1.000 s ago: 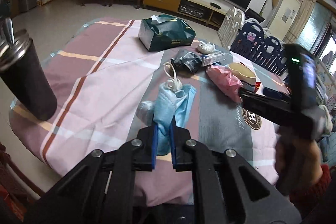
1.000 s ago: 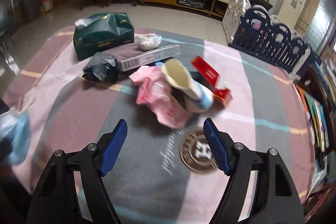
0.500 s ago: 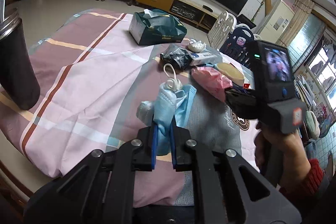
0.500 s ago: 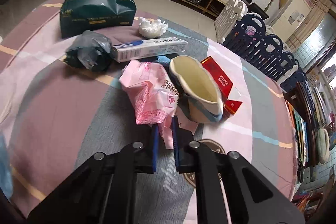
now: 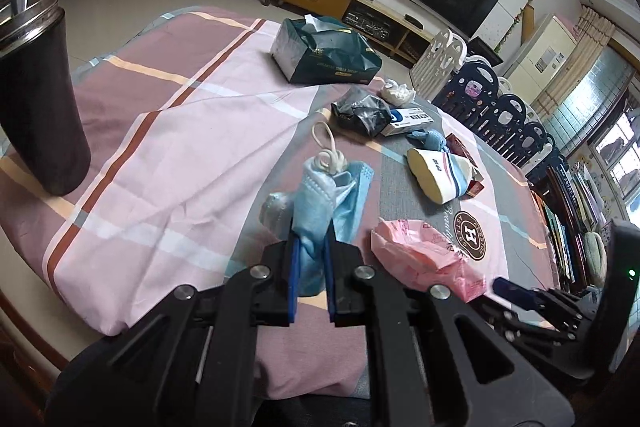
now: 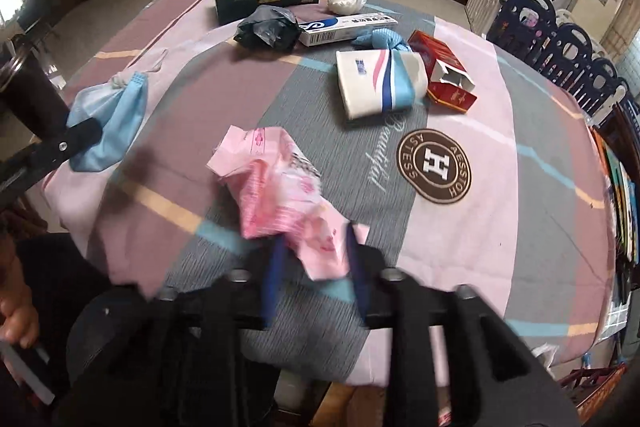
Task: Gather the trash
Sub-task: 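Grasp the pink wrapper with the right gripper while the left holds the blue mask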
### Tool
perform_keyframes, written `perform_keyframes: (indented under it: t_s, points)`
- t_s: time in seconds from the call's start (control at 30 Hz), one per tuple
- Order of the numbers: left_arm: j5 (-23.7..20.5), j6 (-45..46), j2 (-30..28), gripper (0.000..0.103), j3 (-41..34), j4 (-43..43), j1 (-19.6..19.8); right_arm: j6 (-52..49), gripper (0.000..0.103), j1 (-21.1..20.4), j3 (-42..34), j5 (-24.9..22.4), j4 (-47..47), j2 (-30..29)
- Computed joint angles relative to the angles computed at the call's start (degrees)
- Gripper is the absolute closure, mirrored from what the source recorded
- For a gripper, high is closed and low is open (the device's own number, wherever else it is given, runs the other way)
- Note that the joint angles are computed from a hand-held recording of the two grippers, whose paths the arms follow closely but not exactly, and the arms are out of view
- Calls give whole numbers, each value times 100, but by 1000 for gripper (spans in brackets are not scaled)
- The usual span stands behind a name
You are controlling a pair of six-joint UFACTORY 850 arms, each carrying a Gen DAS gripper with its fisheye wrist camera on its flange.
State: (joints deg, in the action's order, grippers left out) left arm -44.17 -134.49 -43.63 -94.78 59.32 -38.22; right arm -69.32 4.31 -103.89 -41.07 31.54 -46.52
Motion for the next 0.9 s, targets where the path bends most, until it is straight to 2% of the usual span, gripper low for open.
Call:
perform_keyframes:
  t_s: [0.03, 0.17, 0.33, 0.47, 0.57, 0.73, 0.77, 0.83, 0.87, 0.9]
  points:
    - [-6, -13, 3, 91, 7, -8, -2, -139, 31, -36, 78, 38, 251, 64]
    - [-6, 1, -13, 91, 0, -74, 8, -2, 30, -107, -115, -282, 563, -11]
    - [7, -6, -10, 91, 22, -109, 18, 899, 29, -3, -673, -649, 350, -391]
    - [41, -46, 12, 91, 62, -101, 24, 1485, 29, 212, -815, -605, -251, -617]
    - [74, -67, 25, 91, 89, -104, 34, 1616, 29, 280, -801, -715, -352, -707]
    - [125, -45, 10, 91, 85, -154, 48, 1337, 30, 308, -456, -418, -185, -551]
    - [118, -25, 3, 91, 74, -171, 49, 1255, 32, 303, -425, -400, -125, -535]
    - [90, -1, -6, 91, 57, -185, 40, 1004, 49, 300, -363, -434, 8, -496]
    - [82, 9, -13, 91, 46, -190, 43, 968, 50, 326, -274, -315, -54, -431]
    - [80, 17, -14, 91, 42, -196, 46, 864, 58, 353, -171, -199, -72, -372]
